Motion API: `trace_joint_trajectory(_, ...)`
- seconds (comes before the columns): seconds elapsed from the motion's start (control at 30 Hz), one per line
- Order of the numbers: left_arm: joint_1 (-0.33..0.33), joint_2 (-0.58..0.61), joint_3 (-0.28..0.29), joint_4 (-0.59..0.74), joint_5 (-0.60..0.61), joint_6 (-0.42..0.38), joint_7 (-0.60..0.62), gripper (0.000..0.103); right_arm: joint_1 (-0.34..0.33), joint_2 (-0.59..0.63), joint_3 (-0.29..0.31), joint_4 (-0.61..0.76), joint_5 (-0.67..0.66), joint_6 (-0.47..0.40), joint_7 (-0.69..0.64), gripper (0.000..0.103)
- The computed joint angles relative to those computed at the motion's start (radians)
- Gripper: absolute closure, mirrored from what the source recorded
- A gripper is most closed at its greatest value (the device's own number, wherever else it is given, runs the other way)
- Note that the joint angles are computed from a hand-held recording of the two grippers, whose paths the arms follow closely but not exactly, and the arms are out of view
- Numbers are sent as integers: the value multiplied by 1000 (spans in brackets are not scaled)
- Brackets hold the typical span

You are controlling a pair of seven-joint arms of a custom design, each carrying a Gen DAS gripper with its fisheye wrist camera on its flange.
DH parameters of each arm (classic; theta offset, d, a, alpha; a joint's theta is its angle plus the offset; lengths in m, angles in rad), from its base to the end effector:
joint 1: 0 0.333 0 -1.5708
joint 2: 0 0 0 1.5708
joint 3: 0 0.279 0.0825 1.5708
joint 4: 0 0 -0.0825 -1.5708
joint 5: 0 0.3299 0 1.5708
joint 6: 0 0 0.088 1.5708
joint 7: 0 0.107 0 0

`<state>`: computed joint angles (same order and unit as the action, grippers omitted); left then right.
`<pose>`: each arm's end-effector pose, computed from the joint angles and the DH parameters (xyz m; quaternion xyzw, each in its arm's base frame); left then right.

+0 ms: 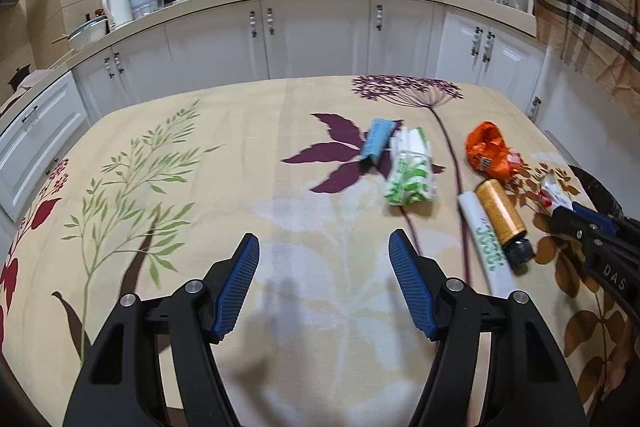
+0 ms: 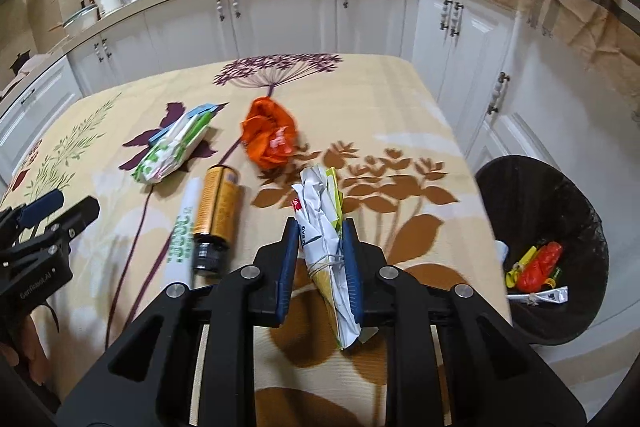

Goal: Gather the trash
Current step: 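Grasp the crumpled white paper wrapper with the right tool, then grasp the white tube with green lettering with the left tool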

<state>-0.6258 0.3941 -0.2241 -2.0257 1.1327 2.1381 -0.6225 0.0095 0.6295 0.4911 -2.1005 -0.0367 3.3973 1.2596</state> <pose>0.3853 -0.3758 0.2566 -0.8110 0.4395 -0.1736 0.3449 0.5186 0.2612 0.2494 -0.8319 0.4073 -0.1407 0.3496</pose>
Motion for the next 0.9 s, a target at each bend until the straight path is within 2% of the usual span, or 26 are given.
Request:
trace_joint_trajectory(0.2, -17, 66, 8, 99, -4, 6, 64, 37, -45, 4, 12, -2, -16, 25, 15, 82)
trace_joint_trajectory(0.5, -53, 167, 43, 253, -43, 23, 180, 37, -160, 30, 61, -4, -96, 48, 69, 82)
trace_joint_trajectory(0.77, -63, 212, 70, 318, -99, 55, 245, 37, -230, 49, 97, -6, -160, 54, 110, 82)
trace_joint_trajectory(0.9, -68, 222, 80, 332, -120, 61, 265, 37, -242, 52, 101, -6, -179, 55, 126, 82)
